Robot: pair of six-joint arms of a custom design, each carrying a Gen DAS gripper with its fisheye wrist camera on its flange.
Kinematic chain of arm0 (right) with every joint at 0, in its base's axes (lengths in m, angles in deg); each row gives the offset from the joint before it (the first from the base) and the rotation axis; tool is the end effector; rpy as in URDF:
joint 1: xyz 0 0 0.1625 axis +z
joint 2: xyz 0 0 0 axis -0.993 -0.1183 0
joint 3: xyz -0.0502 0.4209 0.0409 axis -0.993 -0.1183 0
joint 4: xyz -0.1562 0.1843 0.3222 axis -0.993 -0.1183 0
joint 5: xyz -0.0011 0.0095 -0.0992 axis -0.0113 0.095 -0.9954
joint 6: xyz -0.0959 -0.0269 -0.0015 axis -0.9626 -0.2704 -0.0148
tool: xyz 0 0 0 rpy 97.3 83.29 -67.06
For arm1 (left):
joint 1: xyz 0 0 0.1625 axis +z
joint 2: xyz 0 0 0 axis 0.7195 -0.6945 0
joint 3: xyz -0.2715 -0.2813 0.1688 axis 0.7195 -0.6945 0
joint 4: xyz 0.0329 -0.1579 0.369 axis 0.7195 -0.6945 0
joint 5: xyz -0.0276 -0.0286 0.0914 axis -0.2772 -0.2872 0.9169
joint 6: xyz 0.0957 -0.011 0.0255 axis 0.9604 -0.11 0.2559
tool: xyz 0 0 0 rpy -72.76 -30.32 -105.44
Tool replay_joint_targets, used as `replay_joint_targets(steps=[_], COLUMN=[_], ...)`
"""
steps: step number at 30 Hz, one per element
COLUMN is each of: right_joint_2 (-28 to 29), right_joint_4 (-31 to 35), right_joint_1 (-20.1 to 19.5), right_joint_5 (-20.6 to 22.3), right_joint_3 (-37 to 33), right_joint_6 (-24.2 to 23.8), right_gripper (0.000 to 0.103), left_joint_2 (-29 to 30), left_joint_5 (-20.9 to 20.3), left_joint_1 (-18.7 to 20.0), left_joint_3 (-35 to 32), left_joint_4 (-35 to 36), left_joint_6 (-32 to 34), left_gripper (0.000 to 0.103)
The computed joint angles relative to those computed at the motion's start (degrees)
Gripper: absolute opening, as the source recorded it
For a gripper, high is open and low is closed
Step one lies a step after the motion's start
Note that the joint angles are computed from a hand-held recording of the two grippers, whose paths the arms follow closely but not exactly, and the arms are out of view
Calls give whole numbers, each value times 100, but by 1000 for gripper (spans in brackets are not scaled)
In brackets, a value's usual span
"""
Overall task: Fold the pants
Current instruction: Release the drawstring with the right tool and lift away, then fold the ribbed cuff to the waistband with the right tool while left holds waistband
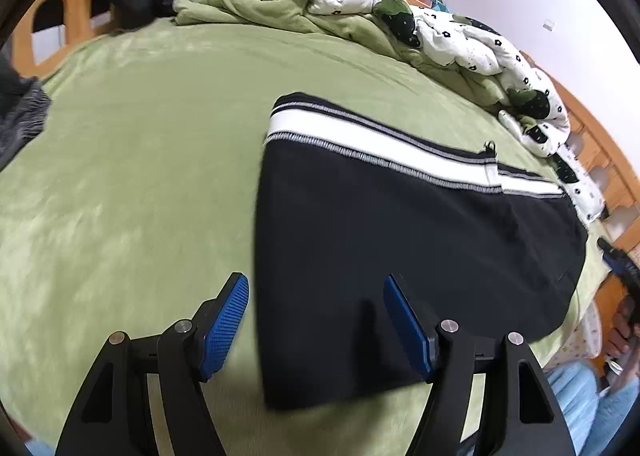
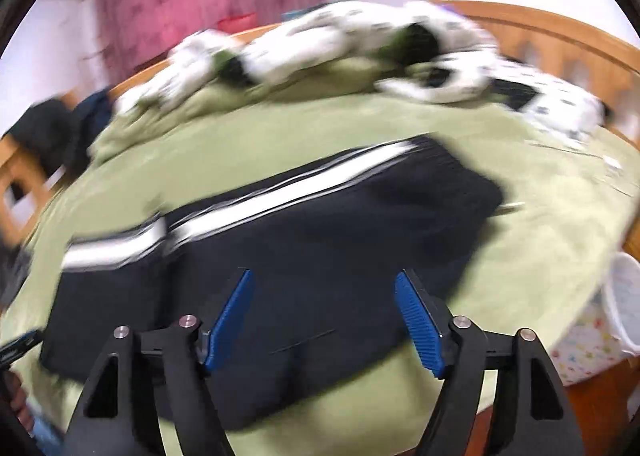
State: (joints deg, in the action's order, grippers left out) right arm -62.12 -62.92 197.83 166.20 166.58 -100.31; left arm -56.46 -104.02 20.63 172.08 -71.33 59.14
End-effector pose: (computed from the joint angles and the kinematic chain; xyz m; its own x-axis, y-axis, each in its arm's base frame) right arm 0.2028 -0.3429 0.1775 -0.6693 0.5331 0.5175 -0.2247 0.5187 -0.8249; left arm -0.0339 -0.5245 0.2949 -0.8214 0.3386 -0.4589 0.5047 0.8064 -0.3082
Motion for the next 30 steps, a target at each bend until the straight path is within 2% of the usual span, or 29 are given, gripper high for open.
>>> replay_joint_targets(steps=[1,2,4,6,10,12,15,16,18,19,20,21,22,23,25,27,30], right_joint_2=[-239,-464,-928,-1394,-1914,-1962,-1786,-1777,-1659,-1632,-1639,-1692,-1754,-1817,-1803,-1605,-1299], right_joint_4=[-23,-89,22,118,-208,-300,29,-89,33,100,117,91,34,-61,-357,-625,-794], right_joint_1=[-168,-339,-832,-1429,-2282,-2686,-3235,-3288,-3283,-3279,-3281,-3274,-3249,-3134,-2704,-2030,-1183], right_joint_5=[107,34,-346,-1108,-2411,-3024,-3820,-3924,-3884,-3862,-3837,-3854,-3887,-3829,-3420,-2756,-2139], right_joint_3=[112,246,484,750,1133,1176,899,872,646,569,536,557,594,628,640,452,-6], right_joint_6=[7,-58,47,219,77,-41,162,98,181,267,372,417,386,271,-2,-360,-892], right_gripper=[73,73,73,73,73,73,73,73,72,64,59,49,45,43,38,36,36], left_joint_2=[75,183,391,589,993,1172,1314,1342,1393,1407,1417,1404,1374,1343,1230,1120,1062], left_joint_5=[-7,-5,51,-71,-357,-509,-878,-963,-1089,-1109,-1144,-1102,-1084,-1083,-993,-1044,-1168], left_joint_1=[-1,42,88,216,505,629,775,807,843,849,853,820,787,754,598,489,383], left_joint_3=[-40,-133,-285,-539,-1144,-1374,-1637,-1705,-1794,-1802,-1810,-1786,-1745,-1720,-1590,-1534,-1716], left_joint_4=[-36,-103,-271,-156,518,633,796,883,962,937,919,905,838,788,602,488,707], left_joint_6=[24,126,230,187,-80,17,117,156,206,202,205,140,148,186,220,174,-41], left_gripper=[68,68,68,66,66,66,66,66,63,43,29,23,15,12,10,10,10])
